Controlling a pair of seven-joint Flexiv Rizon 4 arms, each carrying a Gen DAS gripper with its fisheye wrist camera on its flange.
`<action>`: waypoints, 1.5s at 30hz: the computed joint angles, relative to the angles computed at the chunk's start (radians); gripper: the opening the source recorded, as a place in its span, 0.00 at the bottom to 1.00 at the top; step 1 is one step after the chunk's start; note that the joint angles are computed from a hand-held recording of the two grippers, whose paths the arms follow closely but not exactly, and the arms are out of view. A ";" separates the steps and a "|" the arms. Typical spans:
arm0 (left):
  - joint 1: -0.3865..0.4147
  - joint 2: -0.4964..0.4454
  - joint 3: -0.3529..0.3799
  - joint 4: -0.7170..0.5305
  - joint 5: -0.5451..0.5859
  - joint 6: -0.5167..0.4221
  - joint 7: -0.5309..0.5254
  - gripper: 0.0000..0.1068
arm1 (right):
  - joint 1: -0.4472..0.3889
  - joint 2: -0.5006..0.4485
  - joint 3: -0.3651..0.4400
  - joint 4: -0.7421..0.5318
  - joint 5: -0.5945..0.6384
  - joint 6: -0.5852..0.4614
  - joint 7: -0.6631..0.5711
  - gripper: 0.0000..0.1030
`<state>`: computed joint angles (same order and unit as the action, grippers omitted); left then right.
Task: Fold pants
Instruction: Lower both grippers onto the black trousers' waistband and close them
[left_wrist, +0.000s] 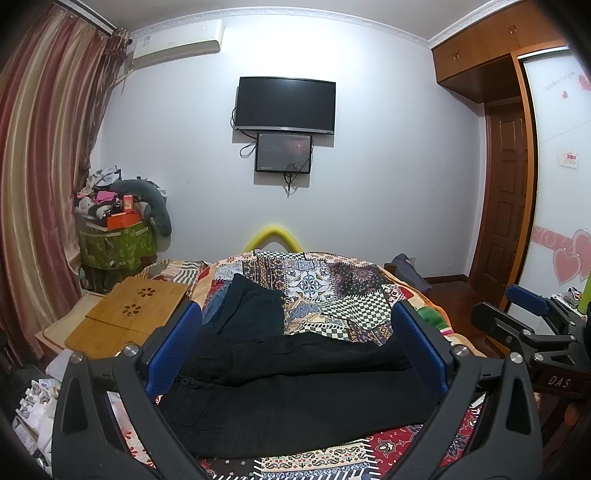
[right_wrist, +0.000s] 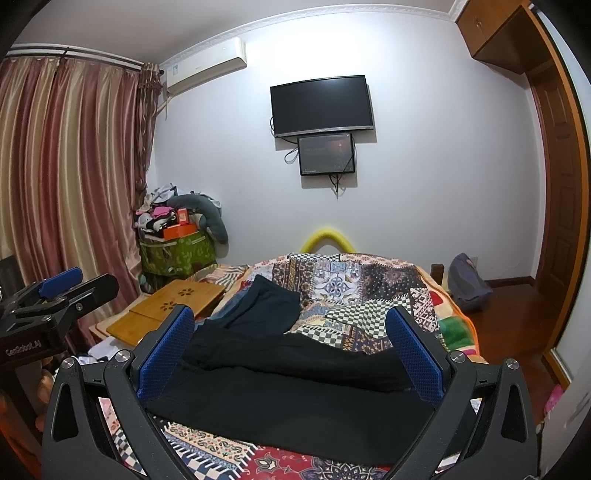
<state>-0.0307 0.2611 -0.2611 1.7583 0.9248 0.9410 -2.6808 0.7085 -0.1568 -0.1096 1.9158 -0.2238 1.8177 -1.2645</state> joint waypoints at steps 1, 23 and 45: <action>0.000 0.000 0.007 0.007 -0.003 0.010 0.001 0.96 | -0.006 -0.004 0.006 -0.004 -0.002 -0.002 0.000 1.00; 0.064 -0.339 0.311 -0.064 -0.393 0.101 0.445 0.96 | -0.344 -0.382 0.394 -0.442 -0.087 -0.327 -0.099 1.00; 0.203 -0.719 0.386 -0.145 -0.970 0.021 0.869 0.66 | -0.249 -0.862 0.459 -1.355 0.166 -1.284 -0.519 0.95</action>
<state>0.1724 -0.4582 0.1245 1.6138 -0.0456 0.9624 -1.8117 0.4595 -1.0183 0.3496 0.5612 -0.0574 0.5341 -1.7831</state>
